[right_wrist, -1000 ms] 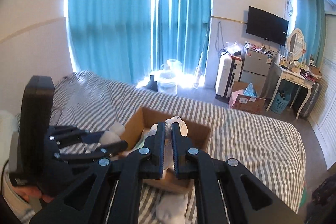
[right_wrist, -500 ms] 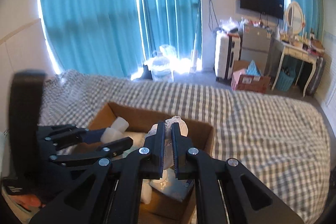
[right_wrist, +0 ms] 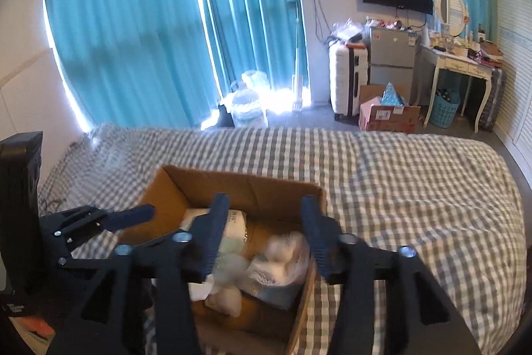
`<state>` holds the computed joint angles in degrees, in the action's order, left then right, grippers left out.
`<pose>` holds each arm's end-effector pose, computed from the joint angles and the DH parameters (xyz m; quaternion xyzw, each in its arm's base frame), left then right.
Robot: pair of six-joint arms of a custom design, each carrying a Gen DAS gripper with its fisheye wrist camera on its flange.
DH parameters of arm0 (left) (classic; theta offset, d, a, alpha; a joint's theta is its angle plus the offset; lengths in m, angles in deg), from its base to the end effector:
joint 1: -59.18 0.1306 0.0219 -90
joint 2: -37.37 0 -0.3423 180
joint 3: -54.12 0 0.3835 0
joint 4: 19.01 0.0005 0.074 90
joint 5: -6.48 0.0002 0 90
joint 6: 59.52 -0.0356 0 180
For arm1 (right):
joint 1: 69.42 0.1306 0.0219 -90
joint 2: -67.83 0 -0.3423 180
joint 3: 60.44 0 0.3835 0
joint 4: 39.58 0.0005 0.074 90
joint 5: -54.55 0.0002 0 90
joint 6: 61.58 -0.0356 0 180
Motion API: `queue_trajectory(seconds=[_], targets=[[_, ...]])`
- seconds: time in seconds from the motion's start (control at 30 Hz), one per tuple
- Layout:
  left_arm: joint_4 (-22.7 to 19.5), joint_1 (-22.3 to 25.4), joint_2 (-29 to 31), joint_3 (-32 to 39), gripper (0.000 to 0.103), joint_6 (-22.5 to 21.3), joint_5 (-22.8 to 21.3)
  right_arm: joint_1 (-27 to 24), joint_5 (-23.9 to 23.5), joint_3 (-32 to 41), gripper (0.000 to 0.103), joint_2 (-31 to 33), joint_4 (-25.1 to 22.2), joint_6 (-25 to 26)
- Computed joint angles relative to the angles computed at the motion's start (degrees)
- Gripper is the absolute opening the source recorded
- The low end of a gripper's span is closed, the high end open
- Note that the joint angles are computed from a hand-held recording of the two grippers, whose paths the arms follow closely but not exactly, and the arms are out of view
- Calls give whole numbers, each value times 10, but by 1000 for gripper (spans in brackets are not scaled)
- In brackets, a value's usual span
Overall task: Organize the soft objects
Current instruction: 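Carry the white item and lace scrunchie into the box and open both tools, then move both tools back toward the tissue pack and white sock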
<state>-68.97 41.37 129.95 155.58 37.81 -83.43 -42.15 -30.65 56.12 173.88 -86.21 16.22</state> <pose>0.4746 -0.1531 0.4596 0.0835 0.9064 -0.0908 0.4040 0.5188 0.2635 0.4648 -0.0980 0.8855 0.1177 0.4387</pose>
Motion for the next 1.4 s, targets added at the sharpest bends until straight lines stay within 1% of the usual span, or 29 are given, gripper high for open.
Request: queue_trajectory(seconds=[0.03, 0.07, 0.1, 0.13, 0.17, 0.2, 0.27, 0.3, 0.33, 0.4, 0.43, 0.53, 0.57, 0.6, 0.67, 0.7, 0.73, 0.77, 0.8, 0.9, 1.0, 1.07, 1.17, 1.2, 1.27, 1.3, 1.4], targets=[[4, -1, -15, -7, 79, 1, -6, 4, 8, -3, 49, -12, -5, 3], [5, -3, -29, -12, 81, 3, -12, 7, 15, -4, 50, -18, -10, 6], [2, -5, -44, -15, 84, 5, -20, 12, 24, -5, 56, -29, -17, 10], [-2, -7, -59, -18, 84, 7, -27, 16, 29, -6, 60, -38, -22, 14], [-6, -9, -71, -19, 84, 6, -30, 22, 40, -9, 68, -53, -27, 18], [-9, -9, -83, -21, 84, 3, -33, 28, 49, -12, 73, -64, -30, 21], [-16, -14, -112, -28, 85, -1, -50, 40, 66, -22, 86, -91, -30, 26], [-18, -16, -127, -33, 87, -4, -59, 46, 74, -24, 90, -100, -32, 27], [-23, -19, -140, -37, 96, -4, -68, 53, 82, -30, 92, -112, -33, 28], [-30, -26, -170, -48, 103, 0, -92, 69, 103, -37, 96, -135, -42, 27], [-28, -29, -190, -59, 103, 1, -104, 77, 111, -42, 96, -145, -46, 25], [-29, -37, -231, -83, 103, -7, -120, 102, 139, -55, 97, -176, -61, 27], [-30, -40, -242, -91, 103, -8, -129, 105, 146, -53, 99, -177, -65, 31], [-32, -45, -254, -100, 103, -8, -142, 115, 163, -60, 103, -187, -68, 37], [-37, -52, -275, -118, 103, -7, -160, 137, 214, -63, 103, -193, -86, 44], [-37, -52, -284, -129, 103, -4, -163, 147, 232, -71, 103, -199, -89, 50], [-39, -51, -293, -140, 103, -1, -166, 153, 239, -82, 103, -206, -87, 54], [-39, -49, -301, -152, 103, 3, -165, 156, 240, -93, 103, -213, -90, 52], [-39, -46, -307, -164, 103, 8, -163, 158, 230, -106, 103, -218, -96, 43], [-28, -31, -323, -209, 103, 17, -150, 154, 204, -152, 103, -239, -88, 25], [-27, -6, -313, -241, 103, 30, -131, 145, 189, -189, 103, -240, -75, 20], [-19, 6, -306, -262, 103, 35, -125, 135, 178, -204, 103, -225, -72, 18], [-13, 19, -277, -280, 103, 45, -130, 122, 162, -219, 103, -203, -63, 17], [-9, 26, -269, -288, 103, 51, -125, 115, 154, -223, 103, -192, -58, 16], [-3, 39, -254, -300, 103, 66, -110, 107, 153, -227, 103, -169, -56, 12], [-1, 43, -247, -306, 103, 72, -109, 102, 154, -227, 103, -155, -54, 8], [6, 53, -232, -321, 103, 76, -115, 89, 129, -240, 103, -128, -40, 0]])
